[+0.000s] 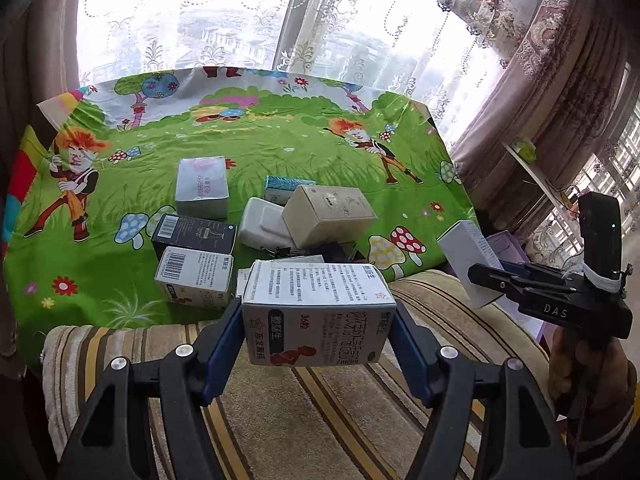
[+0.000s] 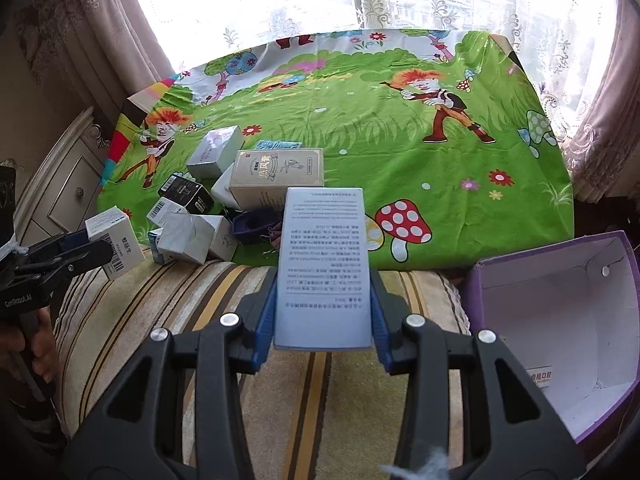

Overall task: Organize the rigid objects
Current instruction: 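Grasp the white printed medicine box with the left tool while the right grasps a white leaflet box, then carry both boxes over the purple box and open both tools to release them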

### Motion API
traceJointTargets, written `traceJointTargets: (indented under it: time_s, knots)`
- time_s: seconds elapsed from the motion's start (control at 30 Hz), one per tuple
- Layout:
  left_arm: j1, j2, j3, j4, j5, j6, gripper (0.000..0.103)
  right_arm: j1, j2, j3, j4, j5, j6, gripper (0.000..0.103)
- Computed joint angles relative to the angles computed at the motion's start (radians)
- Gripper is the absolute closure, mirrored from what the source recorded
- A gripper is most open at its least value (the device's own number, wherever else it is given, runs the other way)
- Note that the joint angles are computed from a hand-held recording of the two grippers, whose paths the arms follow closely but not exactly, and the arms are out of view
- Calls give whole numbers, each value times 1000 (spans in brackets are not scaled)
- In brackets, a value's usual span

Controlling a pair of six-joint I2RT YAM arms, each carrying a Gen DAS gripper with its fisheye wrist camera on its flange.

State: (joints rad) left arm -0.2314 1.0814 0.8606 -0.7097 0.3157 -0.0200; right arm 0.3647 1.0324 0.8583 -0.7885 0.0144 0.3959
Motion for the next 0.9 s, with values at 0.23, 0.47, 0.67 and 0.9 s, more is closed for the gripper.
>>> traceJointTargets:
  time_s: [0.23, 0.47, 0.67, 0.9]
  knots:
    - [-290, 92, 55, 51, -99, -102, 33, -233, -183, -70, -94, -72, -85, 57]
    - [-532, 262, 185, 83, -164, -150, 33, -610, -277, -87, -179, -209, -285, 57]
    - [-681, 444, 344, 71, -219, -159, 33, -910, -258, -113, -189, -305, -462, 57]
    - [-787, 665, 535, 20, -242, -151, 33, -1162, -188, -139, -162, -395, -612, 57]
